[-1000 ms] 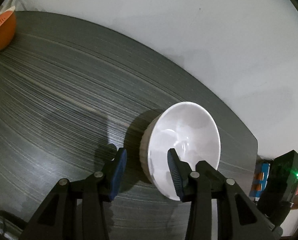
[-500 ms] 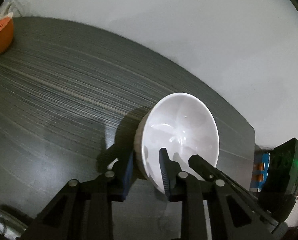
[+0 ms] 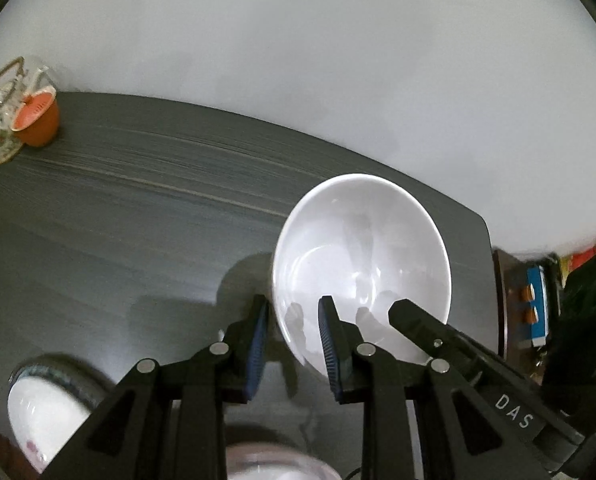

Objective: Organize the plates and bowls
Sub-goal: 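Lift the 'Rabbit' bowl with both tools over the nested bowls, then lower the 'Rabbit' bowl into the dolphin-print bowl with both tools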

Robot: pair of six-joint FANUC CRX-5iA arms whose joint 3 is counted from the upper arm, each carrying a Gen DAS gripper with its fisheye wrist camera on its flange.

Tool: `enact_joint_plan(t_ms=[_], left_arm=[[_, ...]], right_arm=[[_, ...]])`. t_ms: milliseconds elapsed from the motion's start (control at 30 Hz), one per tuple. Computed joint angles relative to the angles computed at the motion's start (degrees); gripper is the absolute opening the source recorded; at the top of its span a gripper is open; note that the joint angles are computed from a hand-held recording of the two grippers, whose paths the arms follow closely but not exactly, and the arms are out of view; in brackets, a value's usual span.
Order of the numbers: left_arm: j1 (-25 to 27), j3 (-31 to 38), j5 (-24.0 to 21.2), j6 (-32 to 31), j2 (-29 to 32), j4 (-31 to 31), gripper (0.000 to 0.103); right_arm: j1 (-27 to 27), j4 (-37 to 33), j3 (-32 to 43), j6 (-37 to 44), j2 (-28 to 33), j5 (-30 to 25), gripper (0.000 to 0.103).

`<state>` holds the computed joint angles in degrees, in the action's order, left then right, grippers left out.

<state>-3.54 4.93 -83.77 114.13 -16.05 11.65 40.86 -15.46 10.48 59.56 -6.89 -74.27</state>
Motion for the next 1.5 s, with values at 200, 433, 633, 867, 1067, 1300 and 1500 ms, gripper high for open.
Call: enact_joint_plan(t_ms=[200,433,633,867,1067,1300,1500], left_arm=[[-5.9,1.8,-3.8,5.0,-3.9,-3.7,0.025],[-8.3,2.8,-9.5,7.2,-8.5,-5.9,0.025],[-13.6,2.7,-11.3,12.2,-10.9,-9.4,0.025],[-17.3,1.7,-13.7,15.9,-13.1,-12.6,0.025],[-17.0,0.1,-14.1,15.9,-14.6,-12.4,0.025],[-17.3,-1.0,-14.6,16.6,-15.5,-12.2,0.025],[-16.5,-2.7,-14.6,16.5,-16.6,-11.2,0.025]], right_arm=[[3.0,3.0,-3.9,-3.5,-7.6,-0.7,0.024],[8.1,6.5,-8.3,-8.9,-14.6,-1.2,0.024],[15.9,11.9,-12.2,-15.6,-19.7,-1.6,0.024],[26.3,18.3,-16.5,-24.4,-23.3,-2.0,0.024],[29.3,19.5,-18.6,-27.6,-25.4,-2.0,0.024],[31.5,19.9,-20.7,-30.1,-27.0,-1.9,0.024],[32.0,19.6,-20.9,-30.5,-26.6,-2.0,0.024]])
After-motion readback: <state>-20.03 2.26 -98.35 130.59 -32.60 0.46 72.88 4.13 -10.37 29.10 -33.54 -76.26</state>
